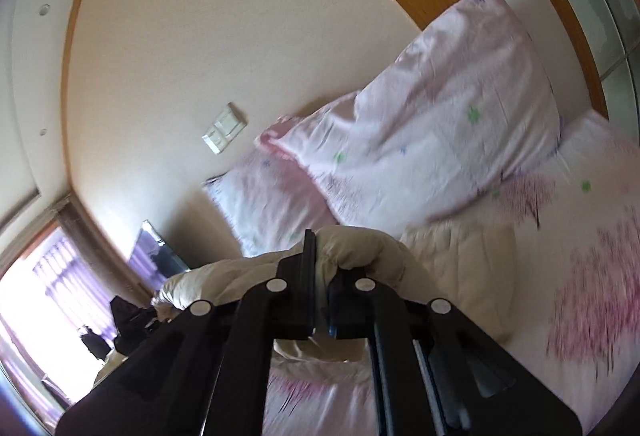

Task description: Fold large clothes

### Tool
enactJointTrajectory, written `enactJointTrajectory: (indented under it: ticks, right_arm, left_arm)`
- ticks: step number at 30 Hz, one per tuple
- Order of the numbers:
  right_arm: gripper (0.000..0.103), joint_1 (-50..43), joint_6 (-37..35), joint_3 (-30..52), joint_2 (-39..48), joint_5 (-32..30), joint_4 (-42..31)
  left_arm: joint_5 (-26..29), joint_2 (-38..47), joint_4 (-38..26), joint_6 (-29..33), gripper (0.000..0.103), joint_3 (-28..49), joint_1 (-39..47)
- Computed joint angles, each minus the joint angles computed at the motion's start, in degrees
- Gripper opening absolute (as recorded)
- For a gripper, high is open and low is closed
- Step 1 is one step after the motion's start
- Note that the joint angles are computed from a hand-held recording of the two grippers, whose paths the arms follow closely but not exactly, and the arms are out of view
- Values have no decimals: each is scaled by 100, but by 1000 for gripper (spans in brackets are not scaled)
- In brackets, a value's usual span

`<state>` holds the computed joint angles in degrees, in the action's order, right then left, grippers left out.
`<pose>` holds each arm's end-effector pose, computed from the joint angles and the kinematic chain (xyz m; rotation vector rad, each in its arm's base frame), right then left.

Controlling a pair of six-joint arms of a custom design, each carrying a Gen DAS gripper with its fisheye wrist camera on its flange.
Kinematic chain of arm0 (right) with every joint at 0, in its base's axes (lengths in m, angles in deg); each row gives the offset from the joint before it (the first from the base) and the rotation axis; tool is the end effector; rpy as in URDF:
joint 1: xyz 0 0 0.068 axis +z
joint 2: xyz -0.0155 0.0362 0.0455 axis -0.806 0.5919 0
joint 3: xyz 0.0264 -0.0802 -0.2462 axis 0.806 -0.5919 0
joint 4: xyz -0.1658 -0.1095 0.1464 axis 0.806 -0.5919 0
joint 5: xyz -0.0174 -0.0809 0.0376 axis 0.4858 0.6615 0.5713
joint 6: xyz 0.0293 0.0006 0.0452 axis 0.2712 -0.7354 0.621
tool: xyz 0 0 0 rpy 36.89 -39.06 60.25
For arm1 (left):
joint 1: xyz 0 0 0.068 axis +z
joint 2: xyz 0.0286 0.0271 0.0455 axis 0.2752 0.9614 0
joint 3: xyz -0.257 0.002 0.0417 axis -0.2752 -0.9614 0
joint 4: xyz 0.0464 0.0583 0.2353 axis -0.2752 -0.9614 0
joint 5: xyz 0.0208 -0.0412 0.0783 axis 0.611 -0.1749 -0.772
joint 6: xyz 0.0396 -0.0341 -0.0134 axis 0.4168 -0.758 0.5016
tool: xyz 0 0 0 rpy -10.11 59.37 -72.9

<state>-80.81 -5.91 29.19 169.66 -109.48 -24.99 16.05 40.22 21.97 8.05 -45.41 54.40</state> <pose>0.3062 -0.1194 0.3136 -0.1177 1.9388 1.0384 0.1599 0.0901 0.2558 -0.4348 1.8330 -0.7656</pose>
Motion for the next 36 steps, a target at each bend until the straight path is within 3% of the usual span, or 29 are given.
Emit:
enactJointTrajectory:
  ticks: [3, 5, 12, 19, 21, 22, 24, 25, 26, 30, 36]
  right_arm:
    - [6, 495, 690, 467, 741, 705, 691]
    - [6, 716, 859, 833, 1231, 1132, 751]
    - [6, 1493, 1354, 2531, 3040, 2969, -39]
    - [12, 1722, 2413, 4022, 4383, 3531, -900]
    - [25, 1698, 2566, 4554, 4749, 3337, -1210]
    - [30, 1669, 2603, 4629, 4807, 3208, -1206]
    - [51, 1600, 2677, 4536, 4753, 2988, -971]
    - [55, 1555, 2670, 4329, 4619, 2909, -732]
    - [60, 1521, 2647, 4136, 4492, 2876, -542]
    - [62, 1479, 1957, 2708, 3435, 3346, 503]
    - [46, 2033, -89, 1830, 2569, 3259, 194]
  left_arm:
    - [-717, 978, 775, -334, 8, 328, -650]
    - [-1110, 1654, 1088, -469, 8, 587, -988]
    - [-2058, 3935, 1200, -664, 8, 1791, -1690]
    - [-2424, 5319, 840, -848, 11, 2823, -1967]
    - [-2378, 5482, 775, -898, 18, 2953, -1975]
    - [-2312, 5551, 750, -916, 27, 3008, -1965]
    - [-2031, 5623, 819, -993, 49, 3016, -1876]
    - [-1962, 5596, 884, -1055, 64, 2974, -1834]
    - [-1924, 5553, 927, -1097, 73, 2940, -1803]
    - [-1855, 5058, 931, -872, 75, 2645, -1587]
    - [-2815, 3766, 535, 576, 75, 1936, -2129]
